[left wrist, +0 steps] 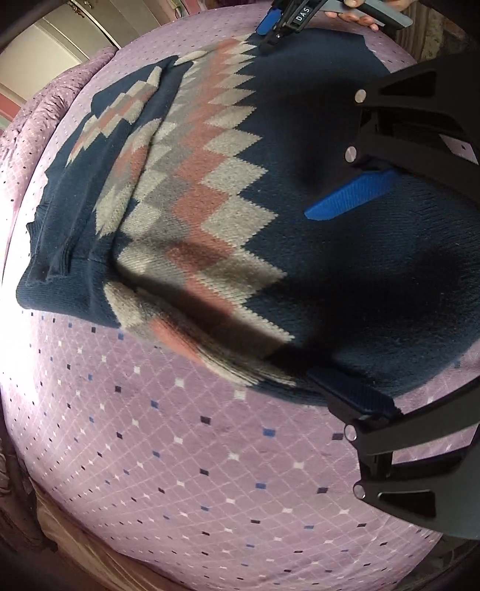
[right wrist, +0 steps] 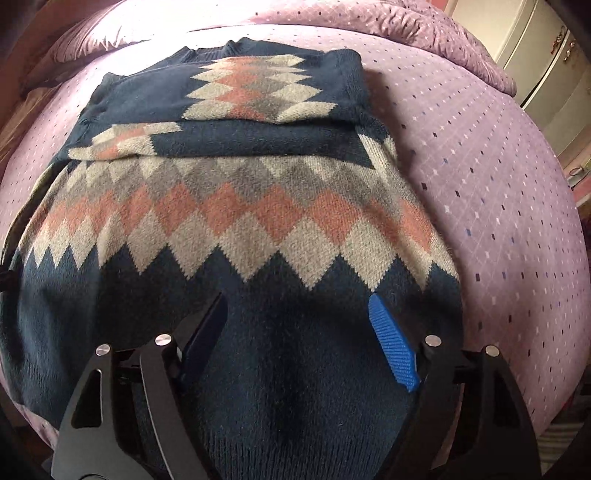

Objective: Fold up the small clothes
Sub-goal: 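Move the left tool to the sweater hem and grasp it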

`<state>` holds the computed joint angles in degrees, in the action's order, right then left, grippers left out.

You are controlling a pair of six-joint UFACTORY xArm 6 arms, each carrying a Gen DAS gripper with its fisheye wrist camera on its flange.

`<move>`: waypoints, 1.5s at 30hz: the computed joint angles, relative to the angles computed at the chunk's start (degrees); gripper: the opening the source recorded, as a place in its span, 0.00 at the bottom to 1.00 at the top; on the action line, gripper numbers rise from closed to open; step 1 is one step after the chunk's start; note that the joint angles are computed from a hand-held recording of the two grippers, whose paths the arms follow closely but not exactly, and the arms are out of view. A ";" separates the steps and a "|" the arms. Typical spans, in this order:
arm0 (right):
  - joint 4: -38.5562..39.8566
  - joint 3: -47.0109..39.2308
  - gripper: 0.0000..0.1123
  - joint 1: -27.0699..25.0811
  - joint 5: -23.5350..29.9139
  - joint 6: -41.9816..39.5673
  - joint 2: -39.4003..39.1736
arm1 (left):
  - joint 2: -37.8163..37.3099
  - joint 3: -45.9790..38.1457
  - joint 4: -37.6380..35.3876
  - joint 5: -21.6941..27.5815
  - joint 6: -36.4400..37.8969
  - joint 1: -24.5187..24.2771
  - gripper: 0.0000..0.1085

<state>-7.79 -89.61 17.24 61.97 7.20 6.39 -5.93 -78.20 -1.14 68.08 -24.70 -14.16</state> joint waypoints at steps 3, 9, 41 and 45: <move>-0.81 1.51 0.74 0.58 -0.48 0.80 -1.30 | -2.04 2.76 0.19 -0.59 0.43 -0.28 0.77; -2.81 1.37 0.75 0.95 2.45 2.18 -2.39 | -6.61 8.09 -2.69 -1.96 0.20 -0.12 0.77; -5.68 12.94 0.76 -4.84 6.76 3.41 -16.57 | -14.09 13.91 -9.65 8.57 -10.98 -7.17 0.39; -4.58 14.03 0.76 -5.91 8.56 1.71 -18.20 | -11.38 10.59 -7.69 10.30 -9.53 -8.17 0.24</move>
<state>-12.38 -75.58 11.32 70.53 8.91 -11.81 -17.31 -67.61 -8.82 78.39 -34.23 -22.32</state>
